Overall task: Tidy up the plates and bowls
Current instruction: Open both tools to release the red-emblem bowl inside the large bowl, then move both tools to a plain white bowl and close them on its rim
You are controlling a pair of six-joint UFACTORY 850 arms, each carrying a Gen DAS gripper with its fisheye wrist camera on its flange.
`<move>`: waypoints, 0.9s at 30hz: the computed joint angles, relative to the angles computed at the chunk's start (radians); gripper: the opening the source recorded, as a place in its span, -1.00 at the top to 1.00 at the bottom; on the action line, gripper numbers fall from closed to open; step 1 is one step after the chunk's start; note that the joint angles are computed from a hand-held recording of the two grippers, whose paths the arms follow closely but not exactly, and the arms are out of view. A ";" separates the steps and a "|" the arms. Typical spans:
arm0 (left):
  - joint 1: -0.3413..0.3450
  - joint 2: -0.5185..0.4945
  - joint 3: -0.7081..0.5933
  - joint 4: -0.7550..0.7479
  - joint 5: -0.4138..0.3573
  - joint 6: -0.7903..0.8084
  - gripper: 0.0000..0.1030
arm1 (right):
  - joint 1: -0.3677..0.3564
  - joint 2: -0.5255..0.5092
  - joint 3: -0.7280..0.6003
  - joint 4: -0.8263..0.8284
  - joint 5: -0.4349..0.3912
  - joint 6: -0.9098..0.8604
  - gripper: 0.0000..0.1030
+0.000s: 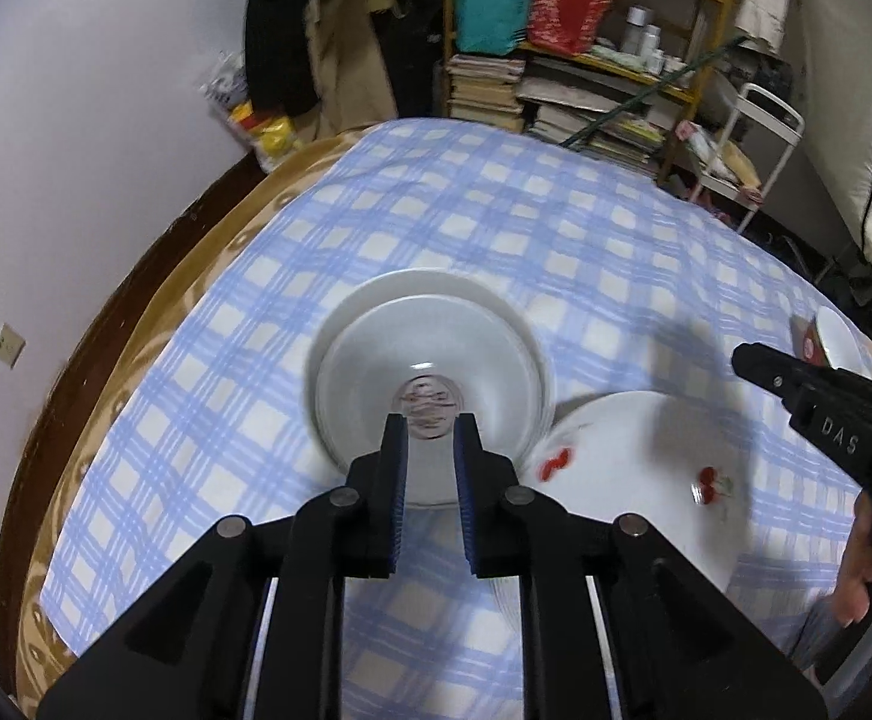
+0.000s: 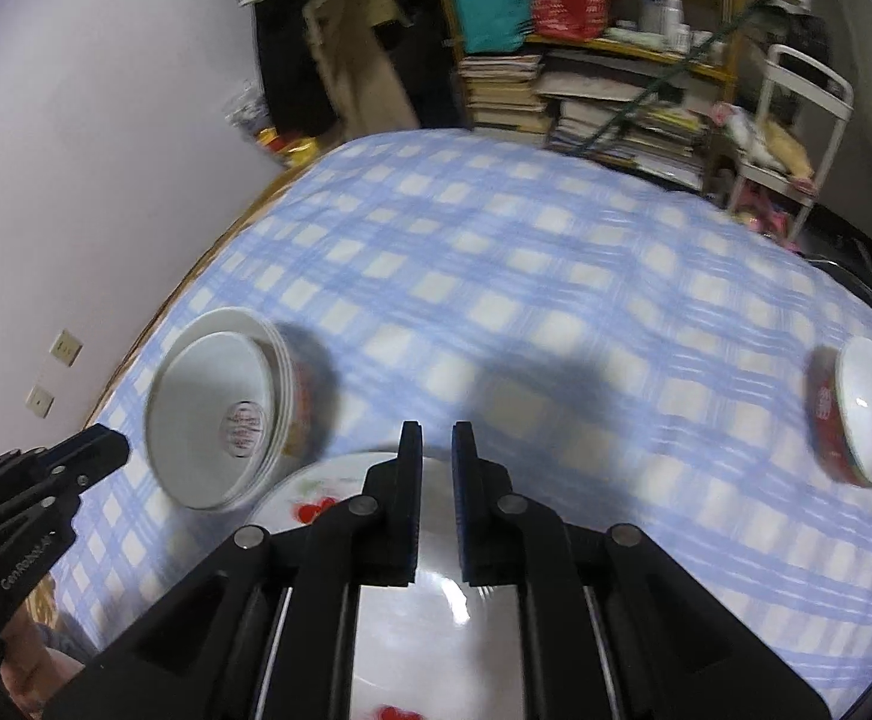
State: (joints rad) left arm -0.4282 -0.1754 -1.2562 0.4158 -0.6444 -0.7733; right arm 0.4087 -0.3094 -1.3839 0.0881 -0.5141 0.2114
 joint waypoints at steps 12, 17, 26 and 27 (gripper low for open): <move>-0.145 -0.131 -0.192 0.057 -0.071 -0.065 0.30 | -0.167 0.149 0.143 -0.050 0.022 0.042 0.04; -0.187 -0.198 -0.293 0.075 -0.109 -0.076 0.01 | -0.228 0.176 0.164 -0.062 0.015 0.032 -0.34; -0.253 -0.351 -0.519 0.139 -0.203 -0.035 -0.56 | -0.316 0.184 0.163 -0.074 0.006 -0.038 -0.95; -0.257 -0.371 -0.548 0.135 -0.217 -0.024 -0.57 | -0.325 0.182 0.160 -0.076 0.003 -0.045 -0.96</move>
